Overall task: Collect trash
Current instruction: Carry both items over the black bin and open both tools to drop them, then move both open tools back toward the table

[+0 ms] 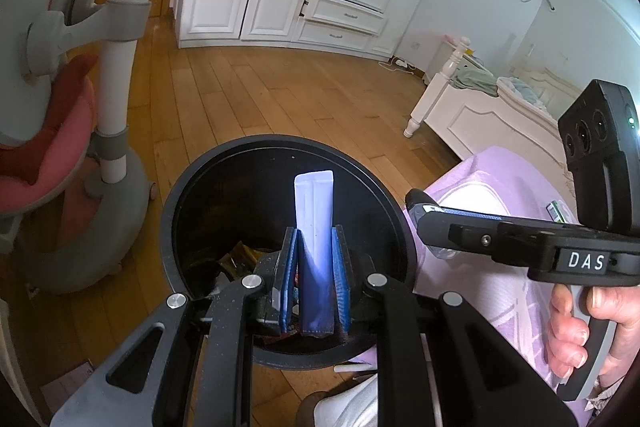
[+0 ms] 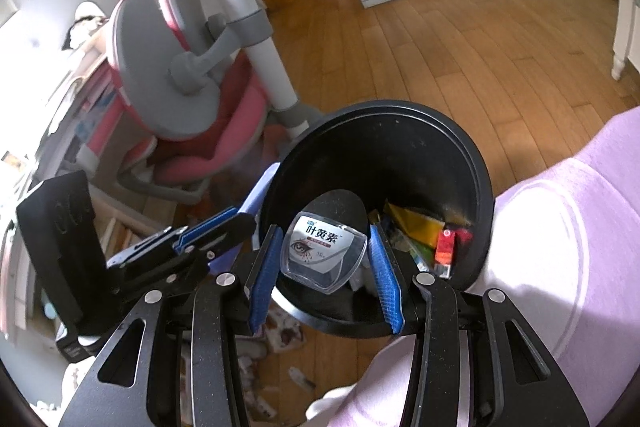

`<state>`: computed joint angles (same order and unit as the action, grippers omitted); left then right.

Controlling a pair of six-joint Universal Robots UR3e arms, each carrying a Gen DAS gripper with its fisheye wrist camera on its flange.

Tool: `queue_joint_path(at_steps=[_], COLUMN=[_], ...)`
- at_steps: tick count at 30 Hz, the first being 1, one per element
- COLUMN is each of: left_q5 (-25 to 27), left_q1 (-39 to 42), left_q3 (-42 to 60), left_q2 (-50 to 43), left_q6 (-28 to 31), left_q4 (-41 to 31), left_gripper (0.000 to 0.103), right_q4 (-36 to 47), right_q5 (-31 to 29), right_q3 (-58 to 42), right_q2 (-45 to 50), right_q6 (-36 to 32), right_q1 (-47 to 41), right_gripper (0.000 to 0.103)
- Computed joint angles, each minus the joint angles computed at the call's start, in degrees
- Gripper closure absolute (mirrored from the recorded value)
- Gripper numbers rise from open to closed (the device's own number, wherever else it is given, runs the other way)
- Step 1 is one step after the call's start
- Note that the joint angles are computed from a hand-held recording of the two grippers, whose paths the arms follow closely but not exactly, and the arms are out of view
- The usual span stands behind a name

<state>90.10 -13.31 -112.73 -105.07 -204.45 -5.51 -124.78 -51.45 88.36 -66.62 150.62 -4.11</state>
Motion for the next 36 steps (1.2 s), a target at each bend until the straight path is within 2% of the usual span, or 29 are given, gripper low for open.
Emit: queue_joint_path(at_steps=[7, 9, 10, 11, 13, 21, 24, 29, 31, 34, 36], left_q5=[2.08, 2.27, 2.50, 3.00, 5.26, 6.77, 6.96, 7.12, 7.14, 6.59, 6.35], left_q1=[-0.76, -0.80, -0.96, -1.21, -2.24, -5.10, -6.96, -11.55, -14.06, -17.00, -18.92], left_q3=[0.50, 1.00, 1.25, 1.42, 1.87, 4.99, 8.04, 16.37, 21.36, 29.98, 36.65], left_q2=[-0.20, -0.21, -0.17, -0.12, 0.01, 0.19, -0.70, -4.59, -7.31, -11.96, -15.63], left_q6=[-0.85, -0.91, -0.95, -1.05, -1.37, -0.93, -0.38, 1.13, 1.66, 3.20, 4.12], left_q4=[-0.71, -1.78, -2.25, -2.57, -2.68, -5.05, -6.59, -10.28, -12.20, -16.07, -19.19], left_gripper=[0.082, 0.081, 0.074, 0.060, 0.043, 0.041, 0.033, 0.031, 0.030, 0.030, 0.030], right_q4=[1.05, 0.33, 0.11, 0.29, 1.14, 3.74, 6.73, 16.15, 20.08, 29.44, 32.83], right_q5=[-0.79, -0.46, 0.11, 0.36, 0.87, 4.90, 7.06, 10.37, 11.67, 13.02, 13.24], right_q3=[-1.68, -1.21, -0.65, -0.73, -0.44, 5.71, 8.35, 9.64, 9.90, 8.06, 7.29], right_q2=[0.88, 0.47, -0.04, -0.03, -0.56, -7.12, -11.03, -16.56, -18.56, -20.36, -21.12], right_q6=[0.26, 0.53, 0.52, 0.52, -0.23, -3.80, -6.79, -13.61, -16.41, -22.68, -25.49], right_q1=[0.60, 0.33, -0.13, -0.25, -1.03, -7.02, -11.09, -19.90, -24.08, -30.54, -33.77], right_gripper=[0.056, 0.040, 0.038, 0.037, 0.037, 0.037, 0.037, 0.037, 0.030, 0.030, 0.030])
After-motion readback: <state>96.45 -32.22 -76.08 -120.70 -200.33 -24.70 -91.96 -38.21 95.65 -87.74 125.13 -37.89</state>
